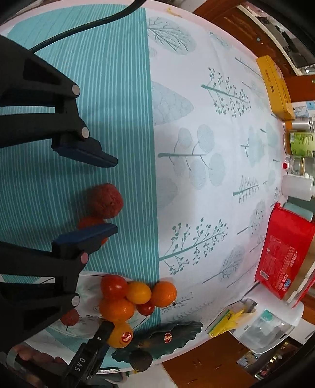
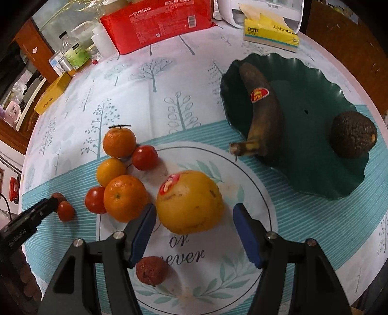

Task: Organize fruits
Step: 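Close the left tool on the red fruit while the right tool grasps the orange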

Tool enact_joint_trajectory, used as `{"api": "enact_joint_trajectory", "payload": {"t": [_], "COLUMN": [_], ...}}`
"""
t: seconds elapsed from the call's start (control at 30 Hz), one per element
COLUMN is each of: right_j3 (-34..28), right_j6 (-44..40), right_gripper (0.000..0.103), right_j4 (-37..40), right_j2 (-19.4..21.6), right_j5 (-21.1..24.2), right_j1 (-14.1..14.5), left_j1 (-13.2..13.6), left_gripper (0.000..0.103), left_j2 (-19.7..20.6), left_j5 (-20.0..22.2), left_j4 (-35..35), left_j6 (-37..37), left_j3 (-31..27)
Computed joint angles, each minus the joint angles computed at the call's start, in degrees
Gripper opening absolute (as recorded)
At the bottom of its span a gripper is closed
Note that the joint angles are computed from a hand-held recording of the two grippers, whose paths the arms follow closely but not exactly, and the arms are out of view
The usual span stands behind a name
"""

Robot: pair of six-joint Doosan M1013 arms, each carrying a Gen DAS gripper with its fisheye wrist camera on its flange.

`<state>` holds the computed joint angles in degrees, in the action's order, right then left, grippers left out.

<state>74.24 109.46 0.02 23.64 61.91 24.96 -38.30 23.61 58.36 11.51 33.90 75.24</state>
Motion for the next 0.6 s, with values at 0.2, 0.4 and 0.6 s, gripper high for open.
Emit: {"api": "enact_joint_trajectory", "payload": {"t": [0.2, 0.4, 0.6], "right_j3": [0.1, 0.0, 0.1], "right_j6": [0.7, -0.2, -0.6], "right_gripper": [0.063, 0.055, 0.054], "right_j4": [0.4, 1.3, 2.0], "right_j2": [0.2, 0.3, 0.4], "right_j5": [0.0, 0.0, -0.2], "right_j1": [-0.1, -0.1, -0.3], "left_j1": [0.3, 0.8, 0.1], "left_gripper": [0.038, 0.028, 0.028], "left_j2": [-0.1, -0.8, -0.2], "left_j5": [-3.3, -4.5, -2.7], "left_j4": [-1.7, -2.3, -1.2], "left_j6": [1.3, -0.3, 2.2], "left_j3": [0.7, 1.9, 0.9]}}
